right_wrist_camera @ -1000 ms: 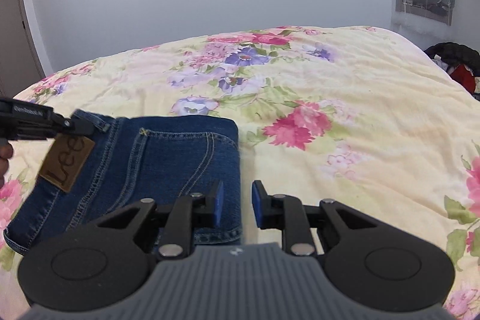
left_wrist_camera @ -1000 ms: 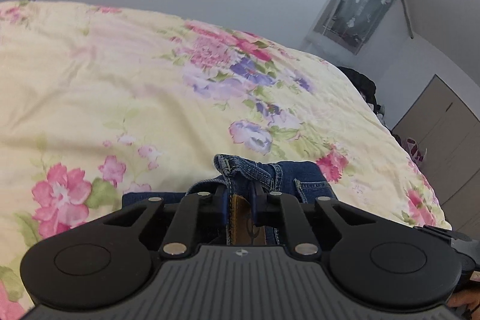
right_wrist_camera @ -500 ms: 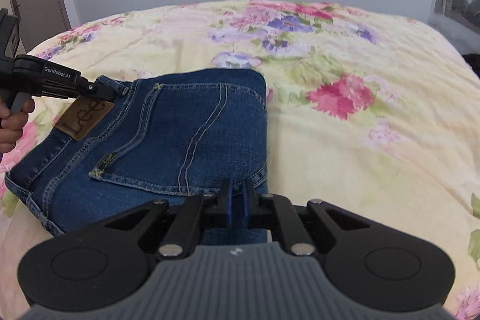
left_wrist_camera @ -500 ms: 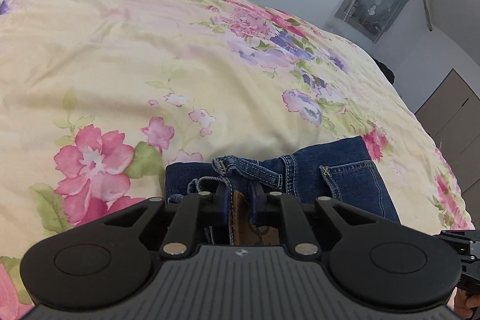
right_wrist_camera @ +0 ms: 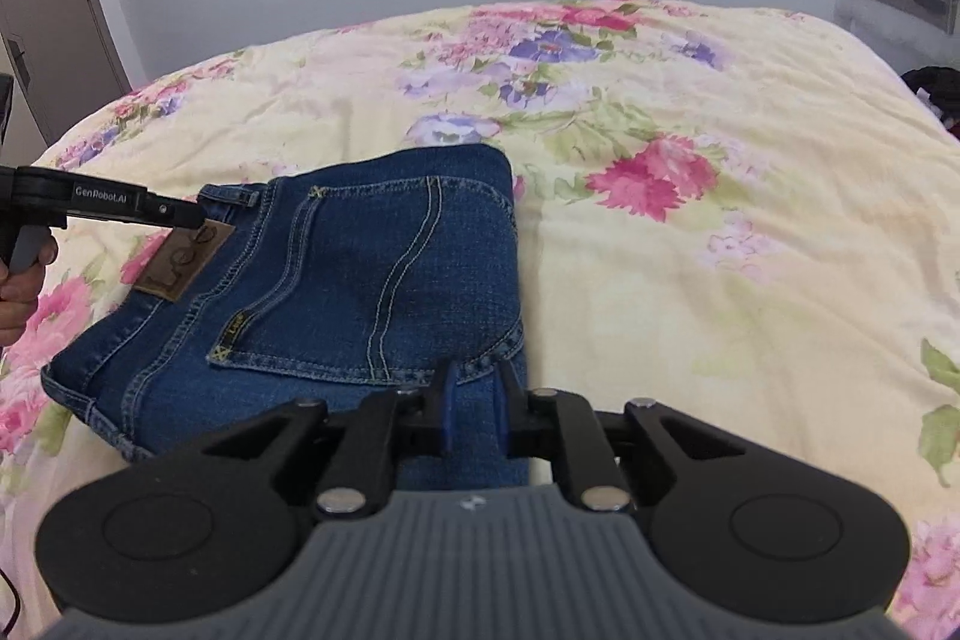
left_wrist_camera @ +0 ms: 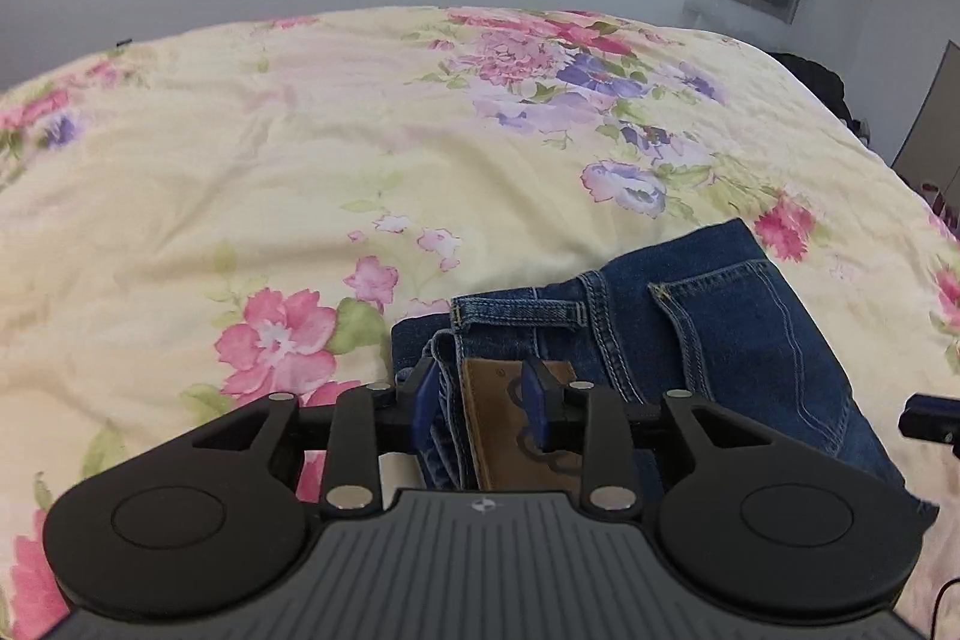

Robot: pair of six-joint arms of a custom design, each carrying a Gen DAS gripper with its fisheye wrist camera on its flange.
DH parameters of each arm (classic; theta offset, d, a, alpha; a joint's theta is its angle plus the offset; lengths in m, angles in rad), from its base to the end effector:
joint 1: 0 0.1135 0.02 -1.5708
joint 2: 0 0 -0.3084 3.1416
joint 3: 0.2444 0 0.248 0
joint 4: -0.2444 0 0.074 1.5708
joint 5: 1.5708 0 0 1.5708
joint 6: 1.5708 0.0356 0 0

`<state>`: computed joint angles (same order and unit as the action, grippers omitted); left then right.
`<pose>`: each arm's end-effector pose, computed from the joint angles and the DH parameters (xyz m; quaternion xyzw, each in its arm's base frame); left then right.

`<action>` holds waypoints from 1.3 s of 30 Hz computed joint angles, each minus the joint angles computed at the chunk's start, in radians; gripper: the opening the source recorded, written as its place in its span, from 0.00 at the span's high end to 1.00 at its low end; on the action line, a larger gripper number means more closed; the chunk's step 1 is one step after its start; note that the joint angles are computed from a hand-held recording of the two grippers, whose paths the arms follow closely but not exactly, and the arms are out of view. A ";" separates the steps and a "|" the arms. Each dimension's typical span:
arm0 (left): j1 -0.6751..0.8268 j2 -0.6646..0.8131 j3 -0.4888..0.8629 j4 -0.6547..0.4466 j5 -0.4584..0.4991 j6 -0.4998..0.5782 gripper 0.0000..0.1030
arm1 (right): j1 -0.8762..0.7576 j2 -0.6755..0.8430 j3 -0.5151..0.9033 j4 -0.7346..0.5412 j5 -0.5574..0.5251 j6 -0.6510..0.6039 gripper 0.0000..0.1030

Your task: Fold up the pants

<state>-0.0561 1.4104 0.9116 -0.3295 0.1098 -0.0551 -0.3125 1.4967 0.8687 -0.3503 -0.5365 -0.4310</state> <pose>0.2841 -0.0199 0.2749 0.0204 0.9305 -0.0712 0.3588 0.2773 -0.0705 0.2415 -0.1318 0.9160 0.1339 0.3543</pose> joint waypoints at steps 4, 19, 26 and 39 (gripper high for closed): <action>-0.061 -0.166 -0.074 -0.046 0.006 -0.022 0.66 | -0.098 -0.095 -0.042 -0.100 -0.063 -0.061 0.89; -0.152 -0.226 -0.379 0.120 -0.101 -0.189 0.76 | -0.131 -0.062 -0.233 -0.083 0.007 -0.022 0.95; -0.112 -0.270 -0.387 0.088 -0.060 -0.244 0.73 | -0.131 -0.025 -0.216 -0.089 0.004 -0.009 0.96; 0.146 -0.329 -0.277 -0.069 0.142 -0.206 0.39 | -0.272 -0.184 -0.147 -0.311 -0.117 -0.175 0.60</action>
